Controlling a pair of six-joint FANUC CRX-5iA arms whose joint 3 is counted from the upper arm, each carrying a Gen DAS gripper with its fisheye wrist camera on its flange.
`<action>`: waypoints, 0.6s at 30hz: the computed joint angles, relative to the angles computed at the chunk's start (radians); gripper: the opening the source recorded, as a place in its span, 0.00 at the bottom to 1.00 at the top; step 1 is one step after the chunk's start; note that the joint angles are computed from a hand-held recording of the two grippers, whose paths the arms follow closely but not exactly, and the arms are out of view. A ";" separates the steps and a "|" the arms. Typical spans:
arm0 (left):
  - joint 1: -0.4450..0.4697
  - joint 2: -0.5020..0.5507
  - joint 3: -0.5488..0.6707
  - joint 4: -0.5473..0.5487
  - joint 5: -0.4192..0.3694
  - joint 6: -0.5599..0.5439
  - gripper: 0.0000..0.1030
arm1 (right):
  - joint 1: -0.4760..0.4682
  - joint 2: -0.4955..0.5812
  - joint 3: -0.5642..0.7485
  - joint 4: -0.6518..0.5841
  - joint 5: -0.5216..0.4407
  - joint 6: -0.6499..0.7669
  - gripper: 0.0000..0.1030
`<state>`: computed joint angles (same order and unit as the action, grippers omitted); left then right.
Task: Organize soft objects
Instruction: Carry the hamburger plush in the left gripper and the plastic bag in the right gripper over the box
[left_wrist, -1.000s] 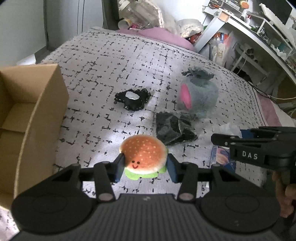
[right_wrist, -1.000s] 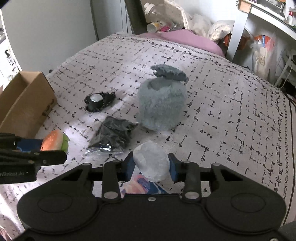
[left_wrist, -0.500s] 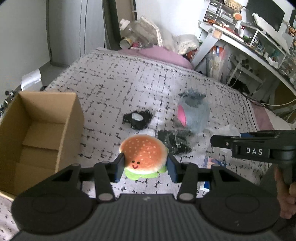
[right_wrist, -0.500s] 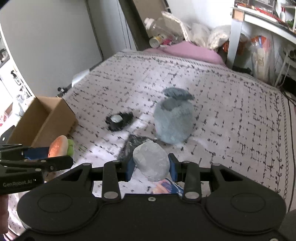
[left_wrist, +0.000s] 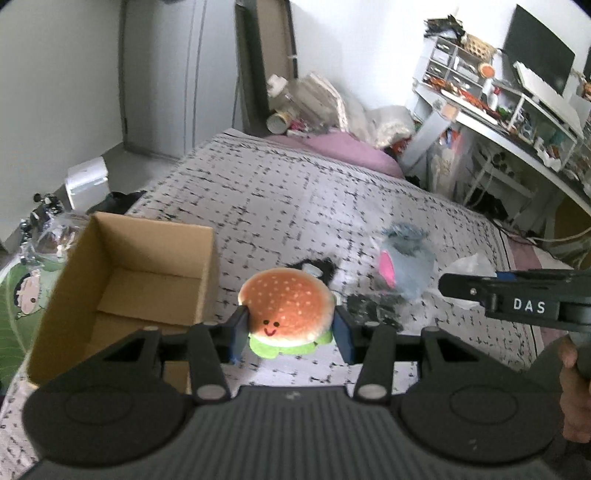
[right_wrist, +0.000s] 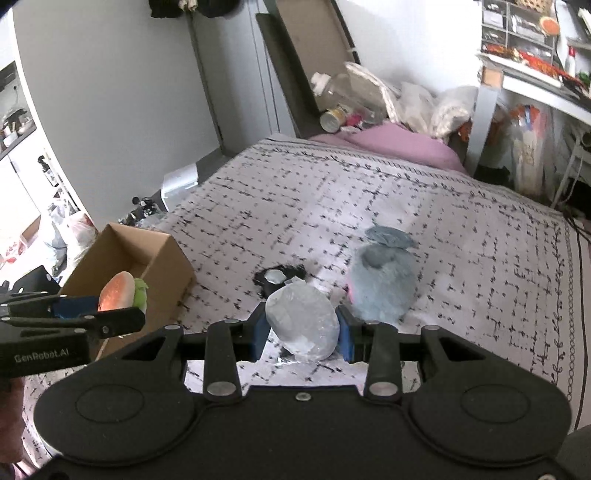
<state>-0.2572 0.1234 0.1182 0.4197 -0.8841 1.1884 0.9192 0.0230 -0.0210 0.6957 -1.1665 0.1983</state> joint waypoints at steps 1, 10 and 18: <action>0.004 -0.007 -0.004 -0.008 0.007 0.000 0.46 | 0.001 0.005 0.006 0.004 0.002 0.000 0.36; 0.075 -0.045 -0.033 -0.010 0.044 -0.006 0.46 | 0.019 0.051 0.057 0.022 0.019 0.022 0.36; 0.146 -0.064 -0.079 0.006 0.082 0.012 0.46 | 0.036 0.105 0.116 0.027 0.046 0.059 0.36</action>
<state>-0.1108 0.0590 0.0394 0.4257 -0.8016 1.2009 0.9552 0.1282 0.0953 0.7230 -1.1203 0.2572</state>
